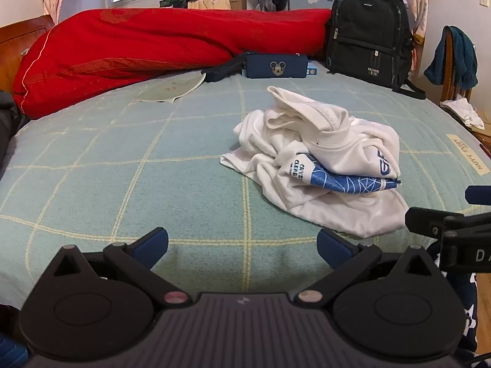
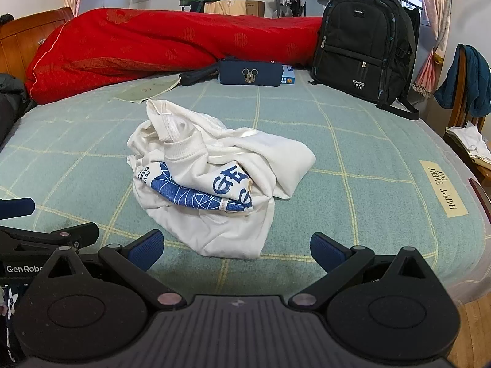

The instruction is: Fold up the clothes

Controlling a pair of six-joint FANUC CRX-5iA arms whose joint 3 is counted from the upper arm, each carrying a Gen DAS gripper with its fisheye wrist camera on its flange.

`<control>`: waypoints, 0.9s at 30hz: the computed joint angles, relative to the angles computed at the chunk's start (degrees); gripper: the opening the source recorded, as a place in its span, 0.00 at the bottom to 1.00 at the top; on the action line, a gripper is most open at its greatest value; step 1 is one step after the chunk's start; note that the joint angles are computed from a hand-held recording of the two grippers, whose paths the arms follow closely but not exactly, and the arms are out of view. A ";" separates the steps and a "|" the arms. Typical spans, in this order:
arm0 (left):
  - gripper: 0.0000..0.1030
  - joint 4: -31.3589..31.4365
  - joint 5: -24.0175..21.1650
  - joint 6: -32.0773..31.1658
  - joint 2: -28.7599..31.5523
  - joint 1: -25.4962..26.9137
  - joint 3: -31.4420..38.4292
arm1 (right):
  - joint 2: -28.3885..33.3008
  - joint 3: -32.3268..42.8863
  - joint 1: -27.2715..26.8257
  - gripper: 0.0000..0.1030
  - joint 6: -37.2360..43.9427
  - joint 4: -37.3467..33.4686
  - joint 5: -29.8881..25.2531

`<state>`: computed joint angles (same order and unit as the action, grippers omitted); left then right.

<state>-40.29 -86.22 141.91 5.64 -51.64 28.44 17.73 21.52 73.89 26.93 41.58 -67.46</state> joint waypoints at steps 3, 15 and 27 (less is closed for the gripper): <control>0.99 0.03 0.08 0.02 -0.02 0.00 -0.04 | -0.06 -0.01 0.02 1.00 -0.04 0.05 -0.02; 0.99 0.20 0.56 0.16 -0.12 -0.02 -0.30 | -0.33 -0.70 0.04 1.00 -0.43 0.40 0.52; 0.99 0.81 1.11 -0.07 -0.33 0.19 -0.65 | -0.35 -0.50 0.11 1.00 -0.30 0.30 0.46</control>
<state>-39.47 -85.12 141.84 5.32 -51.45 27.79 17.38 21.02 74.00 26.63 41.89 -67.00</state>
